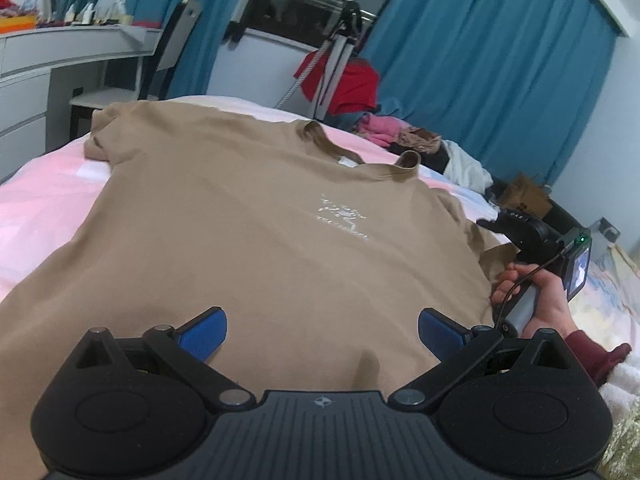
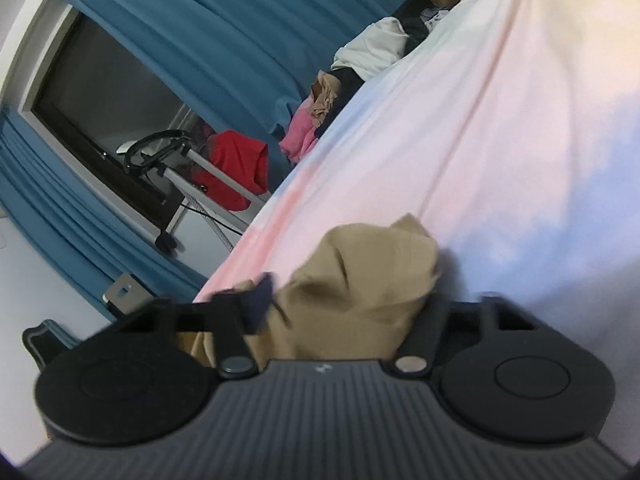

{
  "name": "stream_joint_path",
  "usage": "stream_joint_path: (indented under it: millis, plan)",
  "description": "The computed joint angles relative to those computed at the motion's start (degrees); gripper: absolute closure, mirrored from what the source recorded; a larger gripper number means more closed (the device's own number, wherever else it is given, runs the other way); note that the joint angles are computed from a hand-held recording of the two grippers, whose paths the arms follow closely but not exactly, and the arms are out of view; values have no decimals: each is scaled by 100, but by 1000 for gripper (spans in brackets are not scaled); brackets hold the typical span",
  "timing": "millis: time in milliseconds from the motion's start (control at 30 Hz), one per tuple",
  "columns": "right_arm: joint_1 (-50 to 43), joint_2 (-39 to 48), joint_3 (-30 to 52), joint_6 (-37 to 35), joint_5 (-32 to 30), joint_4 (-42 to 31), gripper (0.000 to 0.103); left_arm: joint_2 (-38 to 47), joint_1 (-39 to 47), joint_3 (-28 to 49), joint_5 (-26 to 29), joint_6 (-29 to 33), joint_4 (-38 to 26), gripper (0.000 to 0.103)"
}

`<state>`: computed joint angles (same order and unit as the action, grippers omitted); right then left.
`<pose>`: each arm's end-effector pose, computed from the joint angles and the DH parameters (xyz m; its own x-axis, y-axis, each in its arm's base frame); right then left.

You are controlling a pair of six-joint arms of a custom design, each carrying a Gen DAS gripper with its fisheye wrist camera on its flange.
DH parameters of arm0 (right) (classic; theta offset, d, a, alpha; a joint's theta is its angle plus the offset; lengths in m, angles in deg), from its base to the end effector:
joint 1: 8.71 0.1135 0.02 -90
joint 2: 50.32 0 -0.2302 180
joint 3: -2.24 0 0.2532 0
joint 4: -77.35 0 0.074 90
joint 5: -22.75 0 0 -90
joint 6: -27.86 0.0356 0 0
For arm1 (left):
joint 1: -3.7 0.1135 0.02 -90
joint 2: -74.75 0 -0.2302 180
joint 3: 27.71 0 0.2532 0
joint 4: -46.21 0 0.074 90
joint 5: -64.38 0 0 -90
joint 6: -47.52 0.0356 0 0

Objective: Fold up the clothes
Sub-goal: 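Grasp the shirt edge with the right tool and lift it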

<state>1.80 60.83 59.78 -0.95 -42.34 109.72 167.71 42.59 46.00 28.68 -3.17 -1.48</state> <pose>0.3492 0.0495 0.0859 0.0216 0.8123 -0.5829 0.4184 0.5222 0.7432 0.2579 0.1709 0.1727 -0.6294 -0.0327 -0.7764 0.3618 0.8719 -0.3300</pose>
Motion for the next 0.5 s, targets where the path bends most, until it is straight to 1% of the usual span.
stream_joint_path:
  millis: [33, 100, 200, 233, 300, 367, 500]
  plan:
    - [25, -86, 128, -72, 121, -390, 87, -1, 9, -15, -20, -20, 57, 0]
    - [56, -265, 150, -172, 298, -701, 94, -60, 45, -16, -32, -3, 48, 0]
    - [24, -564, -138, -311, 513, -577, 96, -192, 115, -47, -12, 13, 20, 0]
    - [-4, -672, -197, -353, 541, -652, 96, -263, 135, -88, 2, 0, 75, 0]
    - [12, -919, -211, -578, 858, -1049, 97, -367, 173, -135, 40, 0, 148, 0]
    - [-50, -1159, -238, -801, 1096, -1369, 97, -390, 212, -89, 91, 72, 83, 0]
    - [-163, -1568, -299, -721, 1417, -2023, 97, -466, 238, -82, 63, 12, 217, 0]
